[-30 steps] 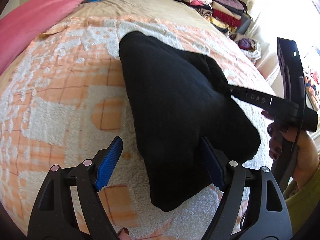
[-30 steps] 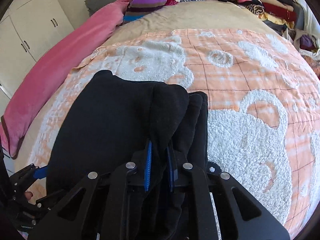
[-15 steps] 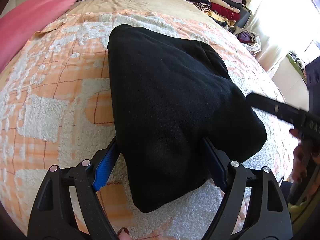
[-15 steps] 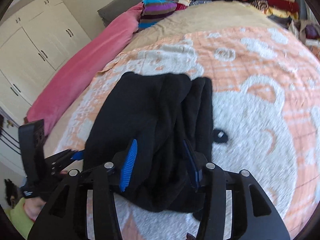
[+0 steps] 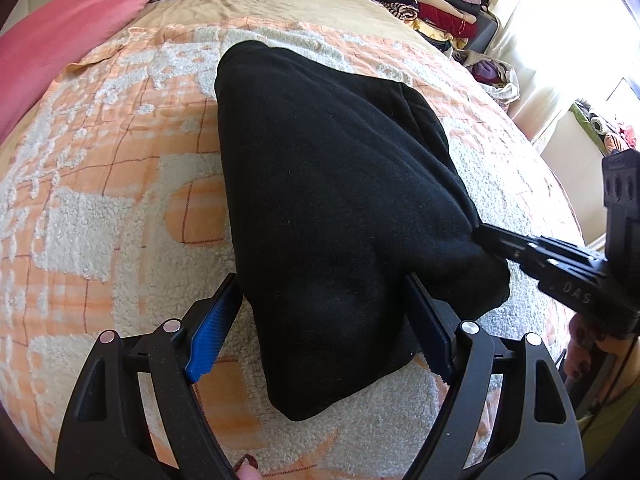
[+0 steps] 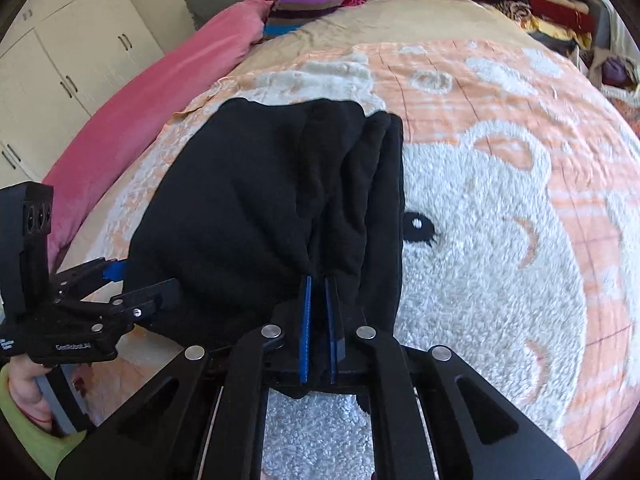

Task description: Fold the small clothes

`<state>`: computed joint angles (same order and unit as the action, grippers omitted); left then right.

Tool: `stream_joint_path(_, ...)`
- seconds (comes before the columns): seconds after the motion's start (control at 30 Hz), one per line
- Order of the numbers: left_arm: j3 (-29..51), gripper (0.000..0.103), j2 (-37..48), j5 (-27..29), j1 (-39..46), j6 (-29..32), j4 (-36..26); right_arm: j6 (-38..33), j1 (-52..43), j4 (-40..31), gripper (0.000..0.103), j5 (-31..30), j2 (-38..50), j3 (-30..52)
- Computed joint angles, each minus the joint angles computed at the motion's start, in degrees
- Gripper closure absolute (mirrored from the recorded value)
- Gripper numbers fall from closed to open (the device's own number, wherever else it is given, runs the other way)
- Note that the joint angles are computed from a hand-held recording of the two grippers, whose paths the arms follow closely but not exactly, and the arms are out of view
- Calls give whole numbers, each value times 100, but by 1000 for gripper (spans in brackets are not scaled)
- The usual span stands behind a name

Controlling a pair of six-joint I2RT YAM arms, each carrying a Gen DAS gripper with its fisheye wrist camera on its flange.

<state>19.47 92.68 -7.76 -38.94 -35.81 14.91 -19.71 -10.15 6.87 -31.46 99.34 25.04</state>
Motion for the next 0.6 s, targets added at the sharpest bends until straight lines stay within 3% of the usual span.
stream_joint_path(0.17, 5, 30, 22, -21, -14, -1, -6, 52, 9, 46, 88, -10, -61, -27)
stream_joint_path(0.3, 1, 30, -47, -49, -35, -50, -68, -20, -203, -98, 66, -62, -455, -160)
stream_joint_path(0.43, 9, 30, -168, -81, -38, -55, -197, -191, -547, -428, 59, -331, -917, -232)
stream_joint_path(0.6, 8, 30, -453, -190, -111, -101, -463, -371, -903, -973, 35, -686, -1709, -306)
